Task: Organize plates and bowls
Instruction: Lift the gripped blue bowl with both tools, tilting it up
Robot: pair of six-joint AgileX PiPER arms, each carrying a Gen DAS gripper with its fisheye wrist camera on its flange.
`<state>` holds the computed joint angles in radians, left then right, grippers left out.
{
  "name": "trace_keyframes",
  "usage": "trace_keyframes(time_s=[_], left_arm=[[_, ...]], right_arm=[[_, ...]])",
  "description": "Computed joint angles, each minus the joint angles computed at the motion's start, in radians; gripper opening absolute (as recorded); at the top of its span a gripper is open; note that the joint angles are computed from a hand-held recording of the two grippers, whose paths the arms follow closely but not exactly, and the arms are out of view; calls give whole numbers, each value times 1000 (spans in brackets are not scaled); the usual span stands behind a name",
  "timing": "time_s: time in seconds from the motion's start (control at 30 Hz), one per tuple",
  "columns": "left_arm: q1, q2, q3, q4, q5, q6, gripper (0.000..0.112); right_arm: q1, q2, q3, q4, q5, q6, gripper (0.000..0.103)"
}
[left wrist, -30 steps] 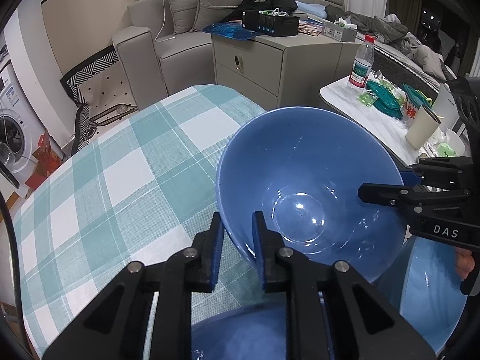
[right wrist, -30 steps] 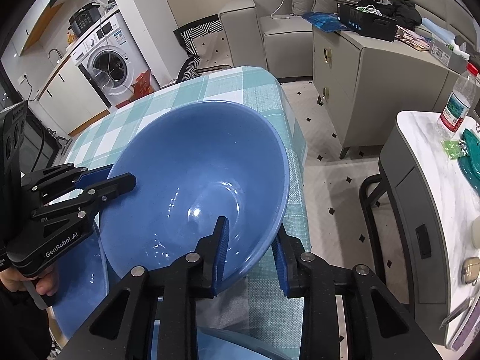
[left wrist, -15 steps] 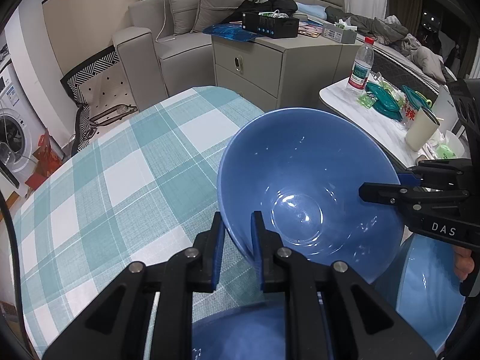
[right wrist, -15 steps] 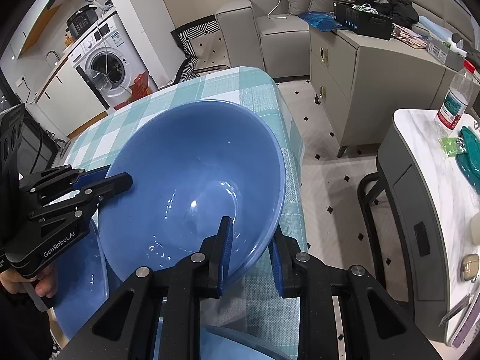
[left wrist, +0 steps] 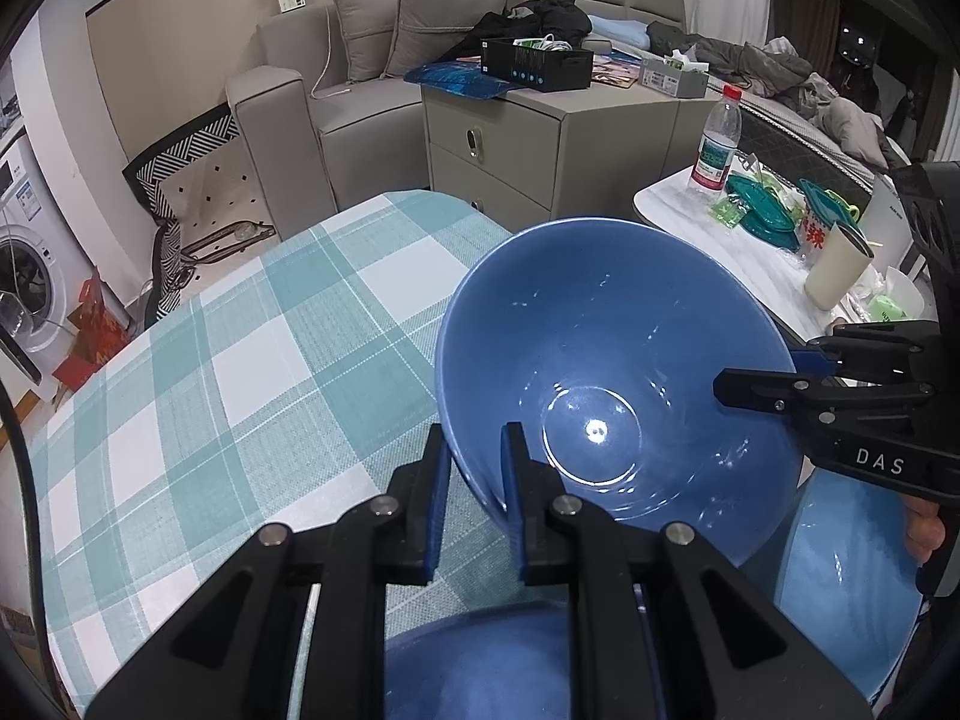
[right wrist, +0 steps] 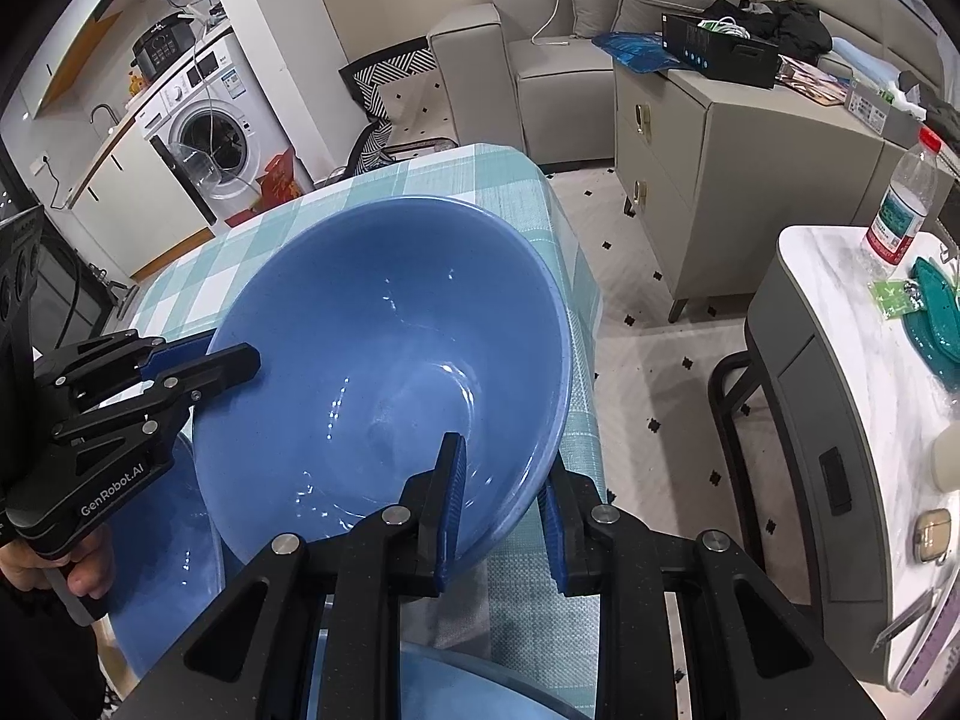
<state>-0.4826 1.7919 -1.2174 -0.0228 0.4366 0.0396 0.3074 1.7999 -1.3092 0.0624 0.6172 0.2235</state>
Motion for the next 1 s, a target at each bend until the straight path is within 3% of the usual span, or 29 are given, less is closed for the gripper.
trace_keyframes(time_s=[1.0], left_arm=[[-10,-192,91,43,-9,-52,15]], right_arm=[[100,-175,33,-179,50,178,23]])
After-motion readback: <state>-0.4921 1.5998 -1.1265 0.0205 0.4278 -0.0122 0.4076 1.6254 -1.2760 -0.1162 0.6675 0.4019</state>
